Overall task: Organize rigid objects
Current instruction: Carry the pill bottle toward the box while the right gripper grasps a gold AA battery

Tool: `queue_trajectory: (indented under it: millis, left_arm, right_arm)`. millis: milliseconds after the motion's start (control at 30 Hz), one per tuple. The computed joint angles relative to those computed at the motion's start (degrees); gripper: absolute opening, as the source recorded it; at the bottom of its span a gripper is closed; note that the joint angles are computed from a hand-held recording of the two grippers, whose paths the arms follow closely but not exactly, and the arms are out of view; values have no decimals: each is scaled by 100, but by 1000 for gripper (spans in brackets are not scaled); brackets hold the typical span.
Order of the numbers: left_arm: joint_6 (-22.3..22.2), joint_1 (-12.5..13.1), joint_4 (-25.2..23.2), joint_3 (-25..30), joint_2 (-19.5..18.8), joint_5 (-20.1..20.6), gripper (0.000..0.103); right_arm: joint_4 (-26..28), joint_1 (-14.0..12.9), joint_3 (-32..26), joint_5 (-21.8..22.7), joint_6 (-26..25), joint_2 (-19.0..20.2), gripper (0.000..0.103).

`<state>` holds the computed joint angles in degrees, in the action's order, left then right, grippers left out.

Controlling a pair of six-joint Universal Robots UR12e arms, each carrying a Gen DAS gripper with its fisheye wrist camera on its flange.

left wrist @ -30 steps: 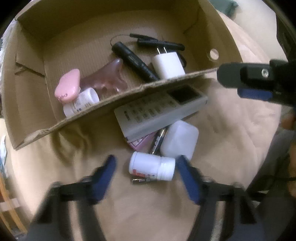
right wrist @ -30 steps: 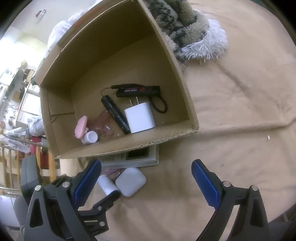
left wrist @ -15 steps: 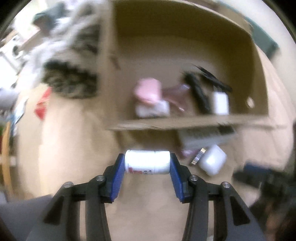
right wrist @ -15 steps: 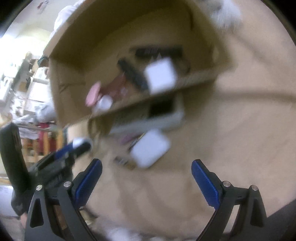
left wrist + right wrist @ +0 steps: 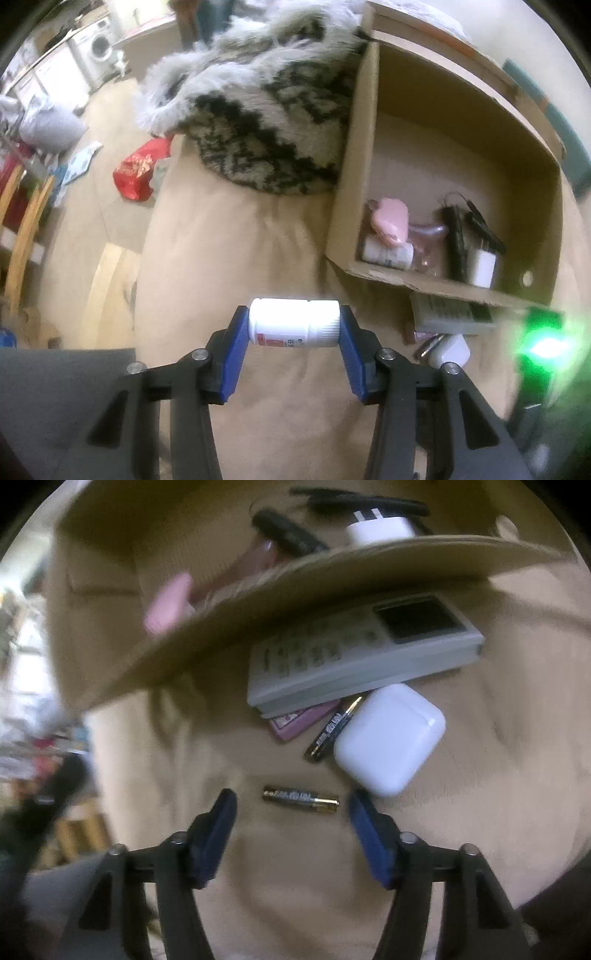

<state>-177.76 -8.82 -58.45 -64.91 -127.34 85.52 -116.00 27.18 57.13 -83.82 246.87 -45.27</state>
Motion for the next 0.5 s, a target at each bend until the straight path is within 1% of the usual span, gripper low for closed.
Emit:
queue_trajectory:
  millis: [67,133,200,267,400,500]
  left_arm:
    - [-51,26,-71,23,-2,-86,43]
    - [-66,41,-109,33,7,-168,43]
    - [-42,37,-72,17,25,-208,43]
    - [-11,24,5,-13,45,-196,43]
    - [8,-11,52,-17,29,-118,43]
    - [34,-34,102,-31,21,-16,43]
  right_arm:
    - [717,108,-568,-406,-330,270,67]
    - [1193,209,-985,-779,-627,469,62]
    - [1319,252,-1095,-972,-810,522,47]
    - [1191,255,-991,-1000,-907,468,45]
    - [767,224,-590,-848,-1156,259,45]
    - [236,189,-101,-636,-1232,-19,45]
